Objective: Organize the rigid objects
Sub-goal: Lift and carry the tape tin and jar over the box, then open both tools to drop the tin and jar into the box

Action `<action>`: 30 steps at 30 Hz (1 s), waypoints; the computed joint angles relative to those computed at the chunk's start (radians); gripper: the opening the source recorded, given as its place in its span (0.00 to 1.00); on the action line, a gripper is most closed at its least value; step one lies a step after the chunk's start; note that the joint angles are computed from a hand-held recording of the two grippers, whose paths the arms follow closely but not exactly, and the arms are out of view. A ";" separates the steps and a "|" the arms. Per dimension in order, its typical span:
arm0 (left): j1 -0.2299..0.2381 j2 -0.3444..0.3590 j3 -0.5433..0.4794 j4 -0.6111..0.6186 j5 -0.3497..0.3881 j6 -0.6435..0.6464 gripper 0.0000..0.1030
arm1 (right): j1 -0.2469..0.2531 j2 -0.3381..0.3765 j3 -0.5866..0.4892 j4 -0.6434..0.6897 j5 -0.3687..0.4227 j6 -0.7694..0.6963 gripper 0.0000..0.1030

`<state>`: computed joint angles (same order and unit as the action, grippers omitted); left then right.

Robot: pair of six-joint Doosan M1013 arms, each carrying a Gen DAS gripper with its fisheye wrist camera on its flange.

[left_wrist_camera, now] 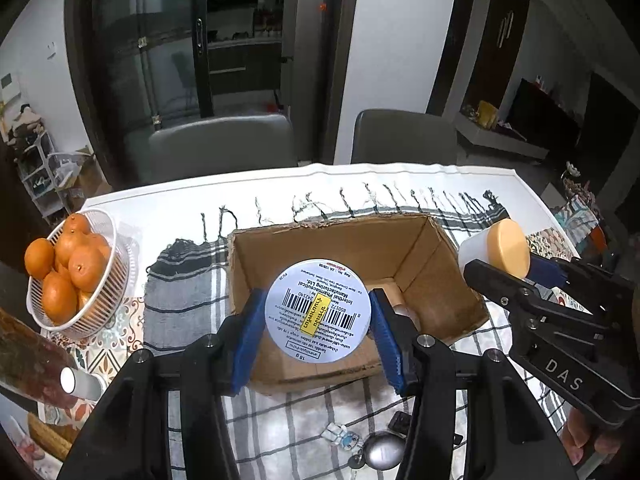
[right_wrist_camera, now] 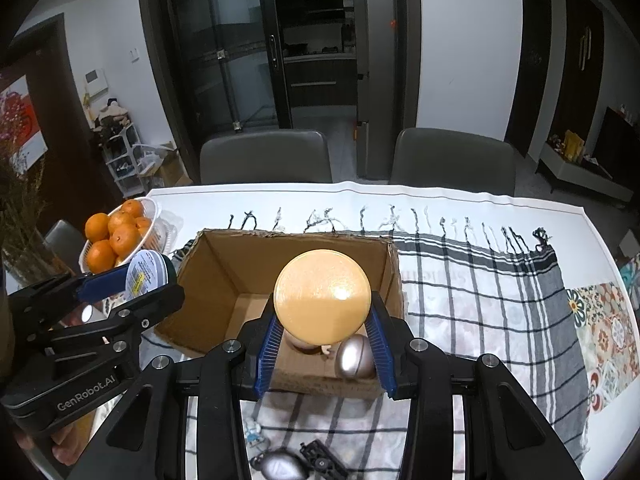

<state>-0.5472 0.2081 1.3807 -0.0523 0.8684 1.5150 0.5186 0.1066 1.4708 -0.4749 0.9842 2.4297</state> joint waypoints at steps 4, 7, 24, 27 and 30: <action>0.000 0.031 -0.032 0.010 0.043 0.002 0.50 | -0.023 0.016 -0.009 0.050 0.002 -0.028 0.41; -0.001 0.050 -0.050 0.021 0.068 -0.002 0.50 | -0.038 0.029 -0.014 0.083 0.011 -0.053 0.41; -0.003 0.143 -0.110 0.022 0.203 0.002 0.50 | -0.091 0.094 -0.038 0.208 0.091 -0.165 0.41; -0.008 0.147 -0.112 0.033 0.211 0.007 0.54 | -0.094 0.101 -0.039 0.226 0.104 -0.183 0.42; -0.015 0.138 -0.102 0.057 0.195 0.005 0.61 | -0.095 0.102 -0.037 0.240 0.110 -0.199 0.43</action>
<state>-0.5620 0.3458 1.2792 0.0044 1.0629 1.5205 0.4239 0.2085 1.4343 -0.2346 1.0940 2.2304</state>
